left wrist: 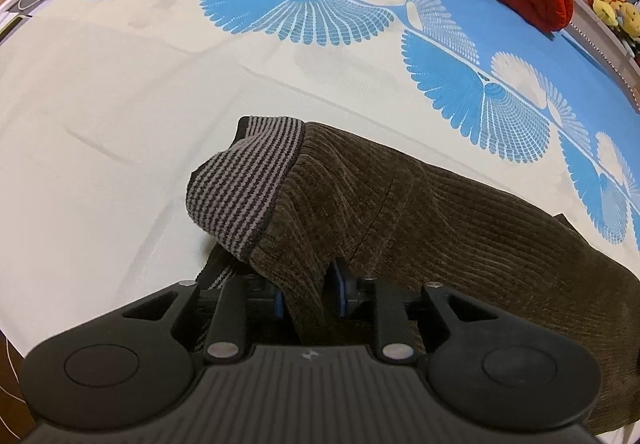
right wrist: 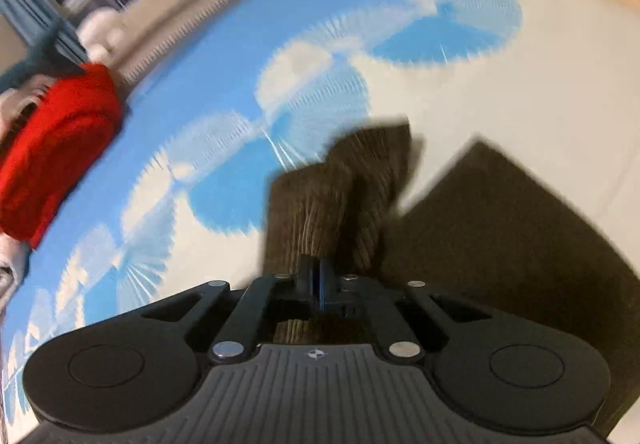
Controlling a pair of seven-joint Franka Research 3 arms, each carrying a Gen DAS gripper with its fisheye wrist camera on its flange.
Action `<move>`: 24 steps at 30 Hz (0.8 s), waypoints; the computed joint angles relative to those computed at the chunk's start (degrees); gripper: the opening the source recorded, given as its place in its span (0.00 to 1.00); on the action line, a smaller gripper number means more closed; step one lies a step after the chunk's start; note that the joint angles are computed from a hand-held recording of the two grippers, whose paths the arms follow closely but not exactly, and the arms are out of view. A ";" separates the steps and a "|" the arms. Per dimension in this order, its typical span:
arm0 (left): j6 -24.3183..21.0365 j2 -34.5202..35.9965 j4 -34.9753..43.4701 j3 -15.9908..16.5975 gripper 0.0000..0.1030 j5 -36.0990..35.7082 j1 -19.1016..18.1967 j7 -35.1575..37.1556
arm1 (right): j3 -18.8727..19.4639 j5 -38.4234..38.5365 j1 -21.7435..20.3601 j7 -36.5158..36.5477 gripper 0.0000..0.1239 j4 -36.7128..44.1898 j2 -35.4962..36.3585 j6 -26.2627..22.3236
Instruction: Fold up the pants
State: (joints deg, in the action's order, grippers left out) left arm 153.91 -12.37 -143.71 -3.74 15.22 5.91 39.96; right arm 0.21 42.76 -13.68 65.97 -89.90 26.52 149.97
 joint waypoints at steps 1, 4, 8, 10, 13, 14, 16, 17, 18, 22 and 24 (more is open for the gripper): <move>0.14 -0.13 -0.09 -0.24 0.18 0.69 0.23 -0.51 | 1.20 2.47 -0.70 -2.69 0.01 -1.58 -1.48 2.52; 1.71 -1.55 -1.23 -0.42 0.14 1.34 0.40 -1.92 | 4.89 15.61 -3.64 -12.22 0.01 -5.71 -5.92 10.66; 4.80 -3.85 -3.50 0.41 0.14 -0.68 -0.62 -0.45 | 4.05 27.65 -5.17 -21.85 0.01 -12.41 -12.88 16.75; 4.06 -4.43 -3.79 0.20 0.14 -0.51 -0.97 1.33 | -1.54 15.39 -2.49 -10.70 0.01 -16.41 -14.79 15.07; -0.18 -4.47 -3.43 0.41 0.14 -1.42 -1.89 4.58 | -10.13 -9.30 1.23 9.26 0.01 -19.59 -15.39 6.73; -0.89 -4.76 -3.67 0.52 0.13 -2.12 -1.96 4.84 | -11.10 -13.51 1.05 11.41 0.00 -19.50 -15.14 3.59; 0.80 -6.09 -5.16 0.64 0.13 -2.54 -1.32 3.95 | -12.22 -20.06 1.40 14.99 0.00 -21.14 -15.77 4.67; 1.81 -6.82 -5.85 0.68 0.13 -2.70 -1.02 3.49 | -12.06 -20.24 0.82 15.02 0.00 -21.85 -16.17 6.68; 2.49 -7.45 -6.48 0.77 0.13 -3.00 -0.92 3.29 | -11.12 -17.51 -0.37 13.65 0.00 -21.97 -16.53 7.36; 0.96 -7.63 -6.44 1.83 0.16 -5.89 -2.26 5.58 | -8.97 -10.47 -3.48 6.82 0.00 -20.00 -16.07 2.67; 0.17 -7.54 -6.21 1.50 0.20 -6.26 -2.06 5.69 | -8.76 -8.17 -4.16 6.09 0.01 -18.59 -15.53 -3.08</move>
